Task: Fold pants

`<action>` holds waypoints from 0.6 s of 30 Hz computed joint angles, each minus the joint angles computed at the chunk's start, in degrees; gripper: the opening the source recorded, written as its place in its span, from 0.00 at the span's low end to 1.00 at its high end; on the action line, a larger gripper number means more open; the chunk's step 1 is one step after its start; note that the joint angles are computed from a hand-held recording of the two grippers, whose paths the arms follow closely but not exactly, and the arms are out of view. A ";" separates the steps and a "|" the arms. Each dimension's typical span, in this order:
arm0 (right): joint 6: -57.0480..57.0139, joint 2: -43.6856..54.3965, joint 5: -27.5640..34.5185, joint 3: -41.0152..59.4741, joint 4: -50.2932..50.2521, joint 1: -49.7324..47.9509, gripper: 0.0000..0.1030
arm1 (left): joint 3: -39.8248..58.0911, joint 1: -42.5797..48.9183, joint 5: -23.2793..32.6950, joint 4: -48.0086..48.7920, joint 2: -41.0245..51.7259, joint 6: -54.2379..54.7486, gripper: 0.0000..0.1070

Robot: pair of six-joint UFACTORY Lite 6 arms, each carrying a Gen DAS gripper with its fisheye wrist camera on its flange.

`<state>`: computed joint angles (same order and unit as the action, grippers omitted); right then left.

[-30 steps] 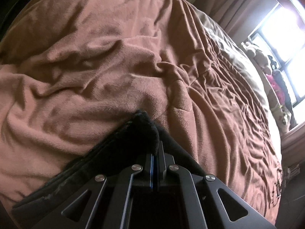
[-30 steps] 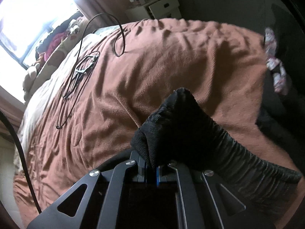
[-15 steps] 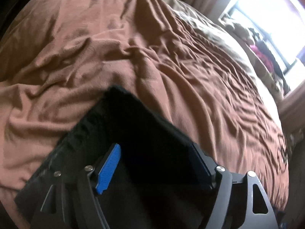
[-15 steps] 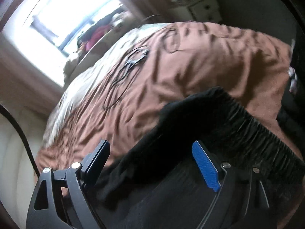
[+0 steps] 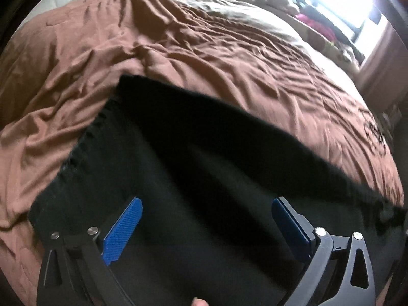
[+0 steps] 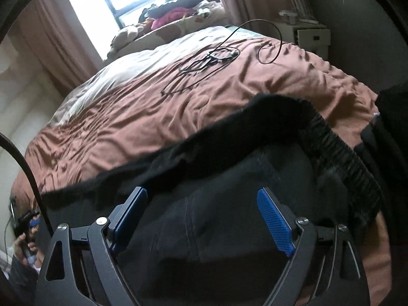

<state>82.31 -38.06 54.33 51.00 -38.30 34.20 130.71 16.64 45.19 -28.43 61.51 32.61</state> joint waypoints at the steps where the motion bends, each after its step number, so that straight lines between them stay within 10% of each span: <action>1: 2.42 -0.17 3.08 -0.22 -1.28 3.22 0.85 | -5.34 -0.17 -1.76 -0.51 -2.94 1.82 0.96; 10: 20.89 3.05 27.86 4.49 -7.18 31.35 0.85 | -32.33 -3.49 -14.05 9.04 -18.70 2.39 0.96; 18: 38.07 3.26 41.76 2.44 -9.03 53.27 0.85 | -51.59 -1.76 -19.44 -5.26 -34.10 21.74 0.96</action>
<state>120.38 -34.80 96.09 53.44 -47.33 87.47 79.12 14.88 25.75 -33.69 27.41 54.35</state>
